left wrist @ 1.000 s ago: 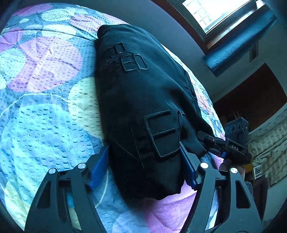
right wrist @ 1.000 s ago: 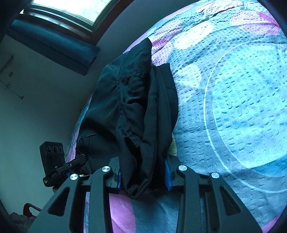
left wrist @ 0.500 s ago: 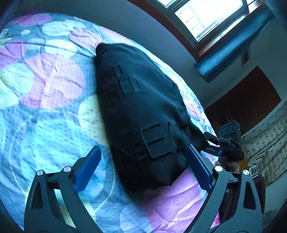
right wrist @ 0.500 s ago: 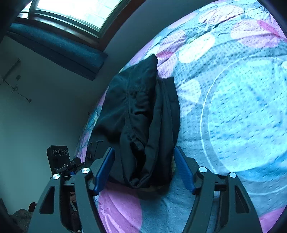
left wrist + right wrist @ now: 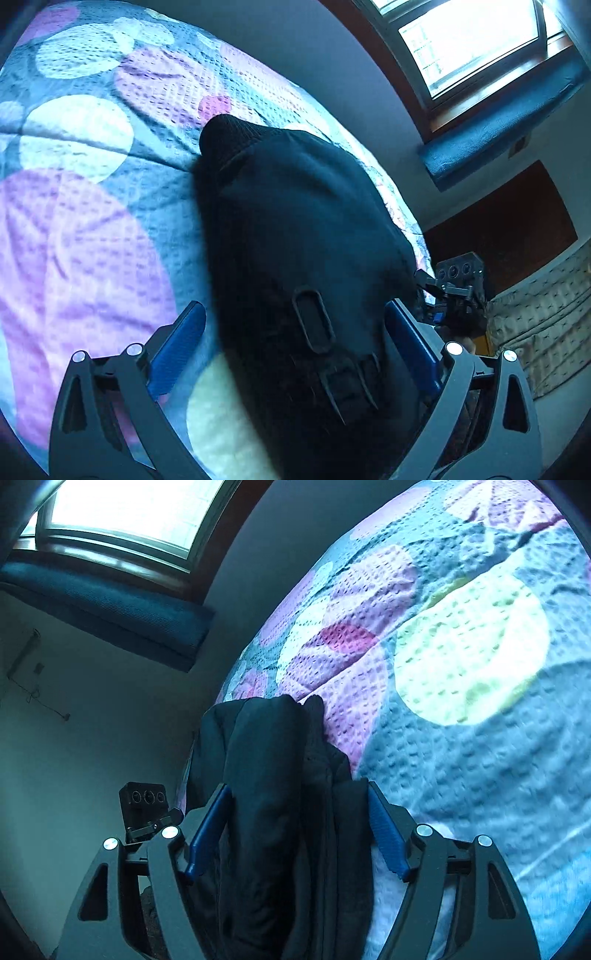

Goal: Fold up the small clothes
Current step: 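Press and straighten the folded bundle with both grippers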

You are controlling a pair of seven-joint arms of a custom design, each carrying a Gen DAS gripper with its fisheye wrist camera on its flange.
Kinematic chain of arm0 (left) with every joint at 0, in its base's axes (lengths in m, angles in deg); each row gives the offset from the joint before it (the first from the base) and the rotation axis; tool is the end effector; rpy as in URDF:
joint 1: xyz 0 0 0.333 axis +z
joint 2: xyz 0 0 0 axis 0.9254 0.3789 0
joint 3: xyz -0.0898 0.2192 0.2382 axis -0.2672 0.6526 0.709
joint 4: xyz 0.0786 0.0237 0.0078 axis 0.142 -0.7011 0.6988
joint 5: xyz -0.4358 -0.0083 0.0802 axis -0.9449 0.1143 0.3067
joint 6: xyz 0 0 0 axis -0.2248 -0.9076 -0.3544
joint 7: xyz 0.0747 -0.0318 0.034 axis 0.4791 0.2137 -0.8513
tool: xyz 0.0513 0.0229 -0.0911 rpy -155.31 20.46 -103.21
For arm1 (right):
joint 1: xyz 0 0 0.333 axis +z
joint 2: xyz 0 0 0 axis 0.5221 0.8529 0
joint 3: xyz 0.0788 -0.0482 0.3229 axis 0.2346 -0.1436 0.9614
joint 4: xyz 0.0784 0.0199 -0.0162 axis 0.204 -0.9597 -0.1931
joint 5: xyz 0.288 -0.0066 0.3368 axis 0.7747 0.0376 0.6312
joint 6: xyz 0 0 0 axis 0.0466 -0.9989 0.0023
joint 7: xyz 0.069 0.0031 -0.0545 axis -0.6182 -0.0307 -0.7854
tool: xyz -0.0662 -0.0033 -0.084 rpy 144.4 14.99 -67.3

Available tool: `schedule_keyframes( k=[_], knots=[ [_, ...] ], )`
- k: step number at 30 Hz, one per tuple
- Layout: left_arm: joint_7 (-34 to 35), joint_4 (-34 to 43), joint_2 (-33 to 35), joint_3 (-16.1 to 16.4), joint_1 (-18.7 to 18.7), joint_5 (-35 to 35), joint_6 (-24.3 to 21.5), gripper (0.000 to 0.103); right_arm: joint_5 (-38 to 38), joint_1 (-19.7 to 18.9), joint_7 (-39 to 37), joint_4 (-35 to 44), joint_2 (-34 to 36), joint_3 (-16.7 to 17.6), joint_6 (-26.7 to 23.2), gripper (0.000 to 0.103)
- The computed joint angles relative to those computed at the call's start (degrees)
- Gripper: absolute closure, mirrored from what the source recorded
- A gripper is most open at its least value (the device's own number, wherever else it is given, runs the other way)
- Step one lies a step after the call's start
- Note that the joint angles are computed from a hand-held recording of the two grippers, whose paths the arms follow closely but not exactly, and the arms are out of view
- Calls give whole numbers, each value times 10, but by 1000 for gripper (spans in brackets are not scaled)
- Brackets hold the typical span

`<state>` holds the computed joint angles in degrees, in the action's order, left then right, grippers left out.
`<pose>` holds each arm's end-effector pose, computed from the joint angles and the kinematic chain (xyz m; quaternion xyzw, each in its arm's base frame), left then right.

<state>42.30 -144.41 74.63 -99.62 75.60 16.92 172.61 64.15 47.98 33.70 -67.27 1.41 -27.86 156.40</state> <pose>0.7638 -0.1159 0.3966 0.5213 -0.7274 0.4198 0.1513 0.6330 0.3336 0.4335 -0.4915 0.7524 0.1057 0.4255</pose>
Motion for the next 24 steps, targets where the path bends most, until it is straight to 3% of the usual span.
schedule_keyframes(
  k=[2,4,6,11,19,22,24],
  knots=[
    [-11,3,4,5,-9,16,13,9,-15,2,-2,11,9,-4,-9,31],
    [-9,-3,1,2,-10,18,23,25,-84,27,45,18,11,-35,-33,46],
    [-3,-27,-16,1,-14,22,44,33,-96,27,59,15,12,-32,-35,56],
    [5,-60,-40,5,-28,36,93,35,-98,19,58,15,19,-16,-11,61],
    [0,-51,-35,0,-32,42,103,35,-84,0,40,0,16,10,15,61],
    [-6,-25,-20,-3,-27,43,80,30,-33,-29,-7,3,19,43,20,57],
    [-2,-14,-15,-5,-20,36,70,22,-4,-37,-33,5,18,50,21,46]
  ],
)
